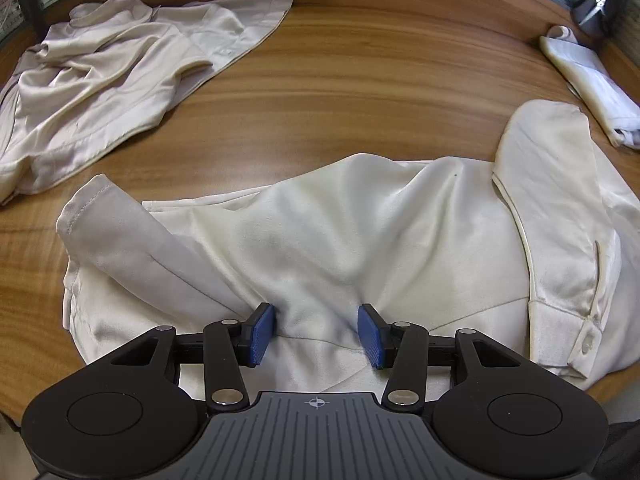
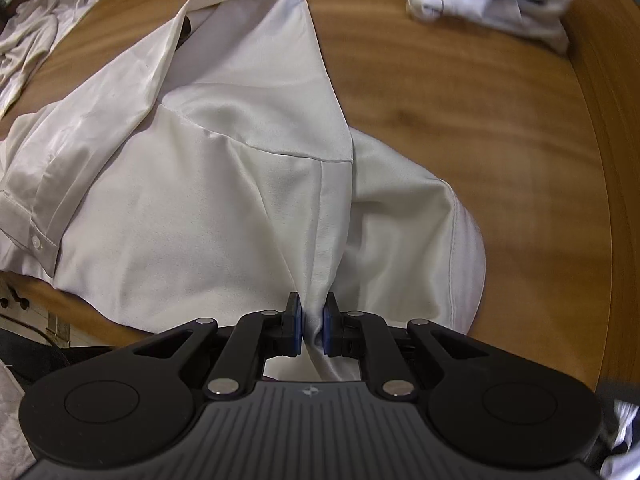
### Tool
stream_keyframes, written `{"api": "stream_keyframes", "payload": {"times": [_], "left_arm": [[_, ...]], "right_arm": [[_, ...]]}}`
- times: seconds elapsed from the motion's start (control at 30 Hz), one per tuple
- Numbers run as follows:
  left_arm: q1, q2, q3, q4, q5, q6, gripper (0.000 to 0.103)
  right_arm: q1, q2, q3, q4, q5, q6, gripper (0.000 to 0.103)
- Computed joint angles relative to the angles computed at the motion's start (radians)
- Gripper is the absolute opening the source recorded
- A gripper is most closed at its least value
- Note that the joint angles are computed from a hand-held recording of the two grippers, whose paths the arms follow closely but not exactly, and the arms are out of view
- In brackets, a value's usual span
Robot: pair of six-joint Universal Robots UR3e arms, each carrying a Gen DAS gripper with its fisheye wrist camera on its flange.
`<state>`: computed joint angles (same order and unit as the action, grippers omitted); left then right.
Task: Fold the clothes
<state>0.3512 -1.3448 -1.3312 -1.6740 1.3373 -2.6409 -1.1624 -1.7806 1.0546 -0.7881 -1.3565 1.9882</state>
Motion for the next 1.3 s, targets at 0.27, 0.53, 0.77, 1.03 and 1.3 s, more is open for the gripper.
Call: {"api": "stream_keyframes", "payload": {"times": [0.27, 0.53, 0.77, 1.03, 1.3], "left_arm": [[0.208, 0.069, 0.082, -0.102, -0.156, 0.123, 0.068], [0.122, -0.088, 0.125, 0.166, -0.024, -0.001, 0.087], [0.152, -0.142, 0.137, 0.191, 0.01, -0.09, 0.09], [0.237, -0.089, 0.12, 0.068, -0.1, -0.051, 0.014], [0.681, 0.013, 0.431, -0.642, -0.419, 0.336, 0.01]], "right_arm": [[-0.073, -0.029, -0.101, 0.11, 0.025, -0.026, 0.015], [0.059, 0.107, -0.232, 0.028, 0.154, 0.111, 0.043], [0.188, 0.156, -0.271, -0.013, 0.207, 0.185, 0.048], [0.414, 0.248, -0.359, -0.039, 0.204, 0.279, 0.05], [0.635, 0.385, -0.552, 0.005, 0.203, 0.344, 0.05]]}}
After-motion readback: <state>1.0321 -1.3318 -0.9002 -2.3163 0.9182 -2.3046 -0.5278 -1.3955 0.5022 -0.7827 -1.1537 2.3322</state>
